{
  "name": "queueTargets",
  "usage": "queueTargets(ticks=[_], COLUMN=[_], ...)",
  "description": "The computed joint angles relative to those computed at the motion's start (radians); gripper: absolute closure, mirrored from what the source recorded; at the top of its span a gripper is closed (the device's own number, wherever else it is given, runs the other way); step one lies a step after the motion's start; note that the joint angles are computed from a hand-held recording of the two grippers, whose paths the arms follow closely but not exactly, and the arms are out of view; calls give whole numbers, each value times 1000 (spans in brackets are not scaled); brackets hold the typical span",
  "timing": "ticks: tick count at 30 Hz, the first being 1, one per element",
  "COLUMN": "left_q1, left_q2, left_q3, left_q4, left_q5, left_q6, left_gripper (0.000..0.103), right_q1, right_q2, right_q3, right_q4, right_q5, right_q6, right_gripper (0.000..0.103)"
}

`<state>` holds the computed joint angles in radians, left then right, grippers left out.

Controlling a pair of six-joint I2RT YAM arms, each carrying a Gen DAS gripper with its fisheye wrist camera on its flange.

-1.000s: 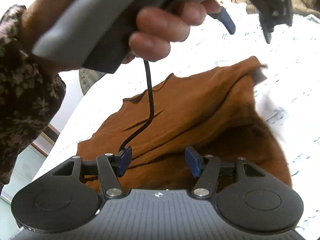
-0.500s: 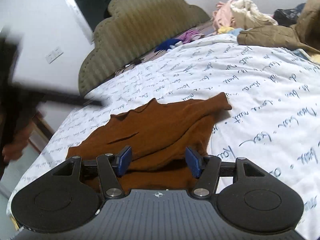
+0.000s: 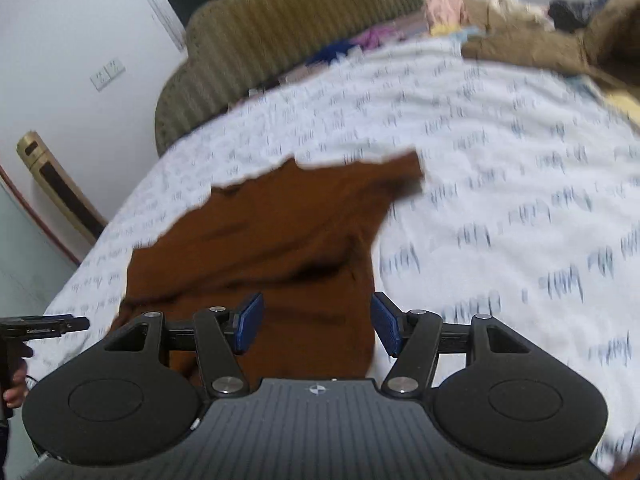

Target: Fold small clothes

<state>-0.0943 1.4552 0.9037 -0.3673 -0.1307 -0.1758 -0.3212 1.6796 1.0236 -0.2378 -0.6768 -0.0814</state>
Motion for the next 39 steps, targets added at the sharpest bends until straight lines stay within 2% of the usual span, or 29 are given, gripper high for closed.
queueTargets(ticks=[4,13,17,22,25,27,29,32,34,37,39], left_q1=[-18,-61,-74,-122,-199,-242,-277,-302,-321,-369,-366], left_q2=[-92,-217,-235,-297,-324,-337,-326,-296,-289,-369,-477], left_q3=[-140,-328,-355,-377,-393,-411,-425,-417,-398,-402,-430], left_q4=[55,110,137,101,79,78,97,112,85,21,-28], left_q5=[27,63,71,68,7,-18,-53,-86,-108,-142,-95], left_q6=[0,-12,-29,-49,-59,-66,-78,-102,-125,-173,-169], left_gripper=[40,40,37,37,37,37,33,33,34,34,33], right_q1=[-61,-170,-138,-87,-78,-87,-84,-84,-87,-100,-106], right_q2=[-25,-4,6,-64,-93,-88,-85,-73,-78,-90,-92], right_q3=[-65,-117,-154,-227,-245,-242,-248,-253,-257,-266,-268], right_q4=[-92,-282,-285,-204,-198,-223,-216,-192,-185,-188,-194], right_q5=[-47,-169,-189,-153,-128,-149,-153,-154,-151,-160,-169], right_q6=[-99,-308,-378,-366,-381,-404,-405,-398,-389,-392,-403], right_gripper=[43,43,43,43,53,60,61,73,78,82,83])
